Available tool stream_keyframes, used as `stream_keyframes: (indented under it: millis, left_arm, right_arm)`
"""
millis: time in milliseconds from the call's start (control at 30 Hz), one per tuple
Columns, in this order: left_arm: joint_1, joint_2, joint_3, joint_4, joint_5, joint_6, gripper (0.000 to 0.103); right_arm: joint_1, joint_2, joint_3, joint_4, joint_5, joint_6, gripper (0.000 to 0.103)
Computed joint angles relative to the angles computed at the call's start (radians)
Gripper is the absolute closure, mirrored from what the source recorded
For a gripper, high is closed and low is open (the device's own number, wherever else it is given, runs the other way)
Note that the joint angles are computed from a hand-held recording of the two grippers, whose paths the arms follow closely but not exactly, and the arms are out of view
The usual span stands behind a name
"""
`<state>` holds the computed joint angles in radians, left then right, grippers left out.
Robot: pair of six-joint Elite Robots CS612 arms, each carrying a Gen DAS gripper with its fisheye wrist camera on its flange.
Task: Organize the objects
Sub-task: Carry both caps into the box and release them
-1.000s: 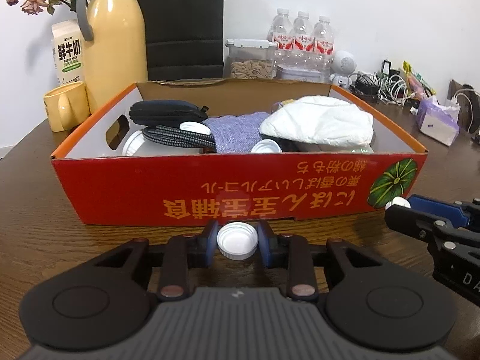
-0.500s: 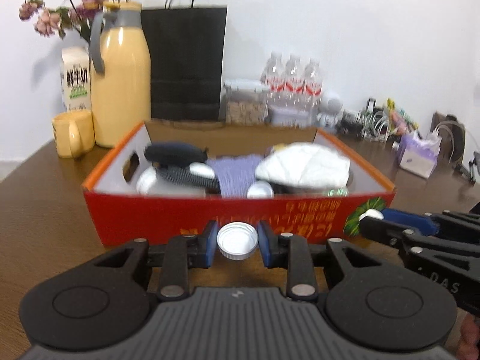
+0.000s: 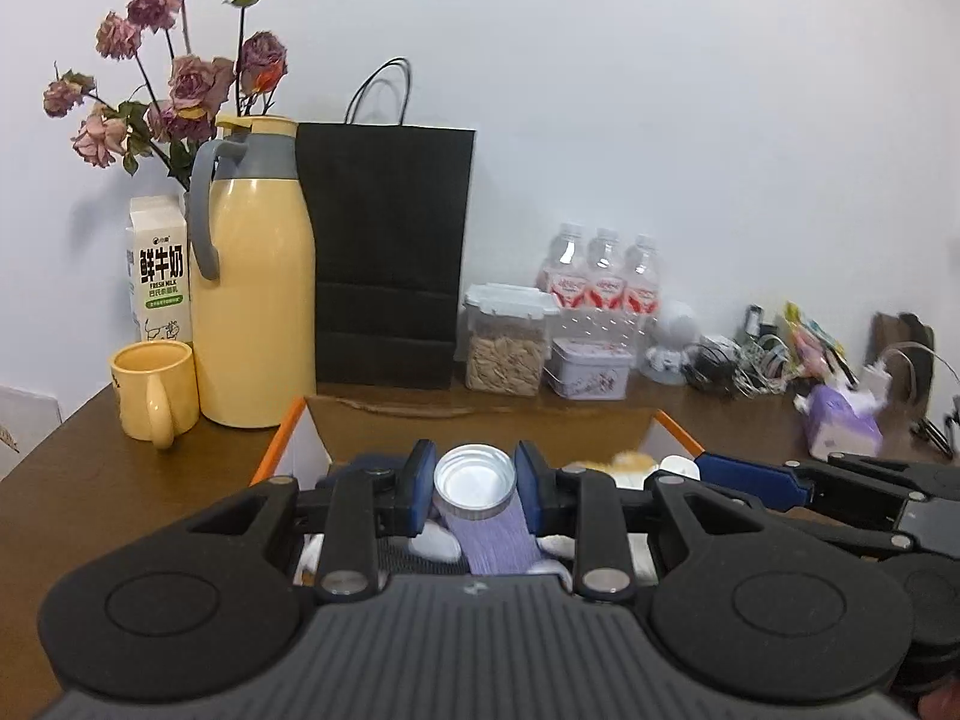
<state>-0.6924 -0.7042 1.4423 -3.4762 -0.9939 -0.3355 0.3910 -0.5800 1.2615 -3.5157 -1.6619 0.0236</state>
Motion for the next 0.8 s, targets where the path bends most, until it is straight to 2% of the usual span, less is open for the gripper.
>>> stream_keyframes:
  millis: [133, 300, 433, 467, 500, 567, 600, 633, 700, 800]
  left_arm:
    - [0.022, 0.035, -0.065, 0.058, -0.003, -0.065, 0.074]
    - [0.038, 0.045, -0.078, 0.111, -0.020, -0.075, 0.074]
    - [0.032, 0.046, -0.072, 0.109, 0.000, -0.047, 0.073]
    - [0.030, 0.047, -0.073, 0.109, 0.009, -0.042, 0.067]
    - [0.029, 0.047, -0.073, 0.109, 0.017, -0.040, 0.052]
    - [0.026, 0.048, -0.070, 0.098, 0.042, -0.035, 0.036]
    - [0.024, 0.049, -0.068, 0.088, 0.059, -0.030, 0.026]
    - [0.022, 0.049, -0.066, 0.079, 0.074, -0.026, 0.021]
    - [0.020, 0.050, -0.063, 0.055, 0.096, -0.024, 0.000]
    - [0.016, 0.051, -0.061, 0.030, 0.123, -0.018, 0.000]
  right_arm:
    - [0.002, 0.045, -0.090, 0.046, -0.034, 0.024, 0.077]
    - [-0.010, 0.061, -0.109, 0.115, -0.013, 0.054, 0.077]
    - [-0.012, 0.057, -0.098, 0.121, -0.017, 0.066, 0.076]
    - [-0.013, 0.056, -0.094, 0.121, -0.020, 0.071, 0.076]
    - [-0.014, 0.054, -0.090, 0.120, -0.027, 0.077, 0.075]
    - [-0.014, 0.053, -0.087, 0.122, -0.051, 0.088, 0.068]
    - [-0.013, 0.053, -0.084, 0.119, -0.063, 0.092, 0.054]
    - [-0.014, 0.052, -0.083, 0.115, -0.071, 0.095, 0.038]
    - [-0.013, 0.053, -0.082, 0.105, -0.089, 0.096, 0.019]
    - [-0.012, 0.052, -0.080, 0.099, -0.097, 0.091, 0.006]
